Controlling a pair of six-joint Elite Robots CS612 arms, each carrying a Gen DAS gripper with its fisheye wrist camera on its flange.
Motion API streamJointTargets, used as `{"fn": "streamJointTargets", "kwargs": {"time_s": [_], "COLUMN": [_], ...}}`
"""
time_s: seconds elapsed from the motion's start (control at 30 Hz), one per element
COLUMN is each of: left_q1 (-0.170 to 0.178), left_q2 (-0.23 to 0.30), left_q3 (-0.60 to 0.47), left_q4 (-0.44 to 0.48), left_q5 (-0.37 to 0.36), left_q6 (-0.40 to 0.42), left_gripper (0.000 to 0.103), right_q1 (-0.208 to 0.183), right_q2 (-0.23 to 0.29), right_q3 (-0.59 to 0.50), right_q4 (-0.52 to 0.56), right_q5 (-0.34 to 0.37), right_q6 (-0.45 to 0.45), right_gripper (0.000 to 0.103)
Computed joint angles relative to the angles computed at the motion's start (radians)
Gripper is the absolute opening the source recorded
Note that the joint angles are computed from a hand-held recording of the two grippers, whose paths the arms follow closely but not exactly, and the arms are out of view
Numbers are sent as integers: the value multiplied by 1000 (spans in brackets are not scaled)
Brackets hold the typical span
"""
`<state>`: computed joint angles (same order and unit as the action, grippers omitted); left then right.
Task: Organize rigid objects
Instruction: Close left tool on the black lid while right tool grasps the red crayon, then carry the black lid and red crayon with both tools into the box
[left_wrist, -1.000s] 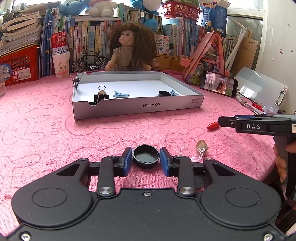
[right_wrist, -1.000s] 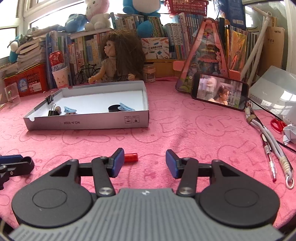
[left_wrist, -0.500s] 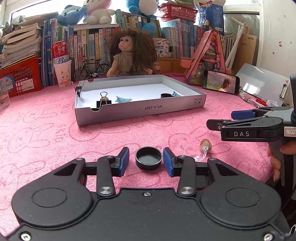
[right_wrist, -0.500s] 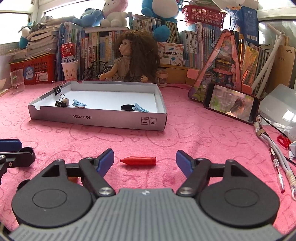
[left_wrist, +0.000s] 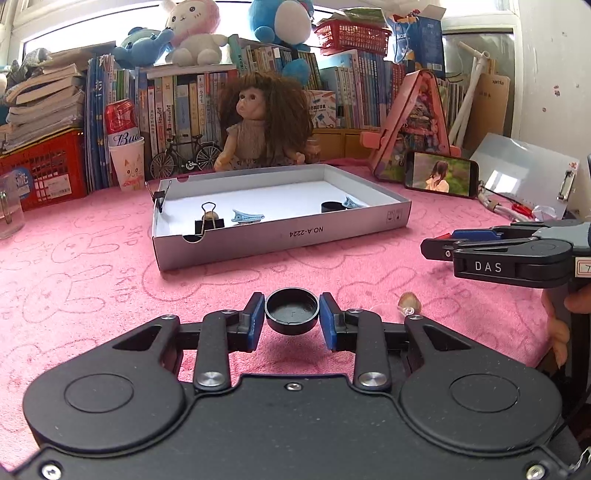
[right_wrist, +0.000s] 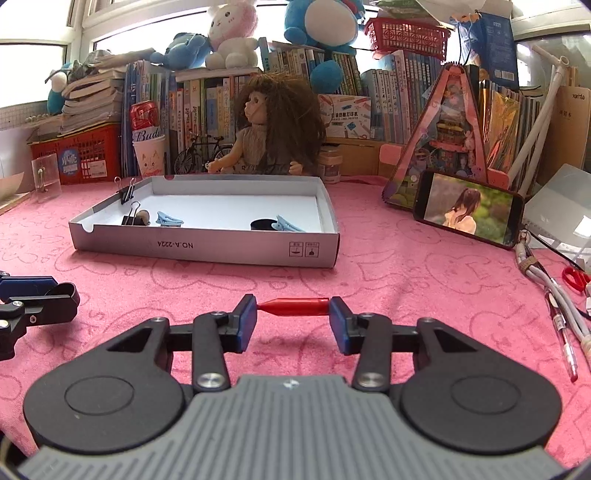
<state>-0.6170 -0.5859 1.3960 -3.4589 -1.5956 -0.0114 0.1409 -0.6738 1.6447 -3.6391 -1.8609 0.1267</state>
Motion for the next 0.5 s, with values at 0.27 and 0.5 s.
{"fn": "streamJointTargets", "kwargs": {"time_s": [0.27, 0.5], "left_q1": [5, 9], "left_q2": [2, 6], "left_q3": [-22, -37], "left_q4": [13, 18], "left_q5": [-4, 2], "left_q6": [-30, -46], "left_gripper": [30, 30], "right_q1": [-2, -1], "right_q2": [-2, -1], "right_q3": [-5, -9], "right_q4": [-4, -1], "right_q5": [2, -5], "right_q6": [1, 4], "right_gripper": [48, 48]}}
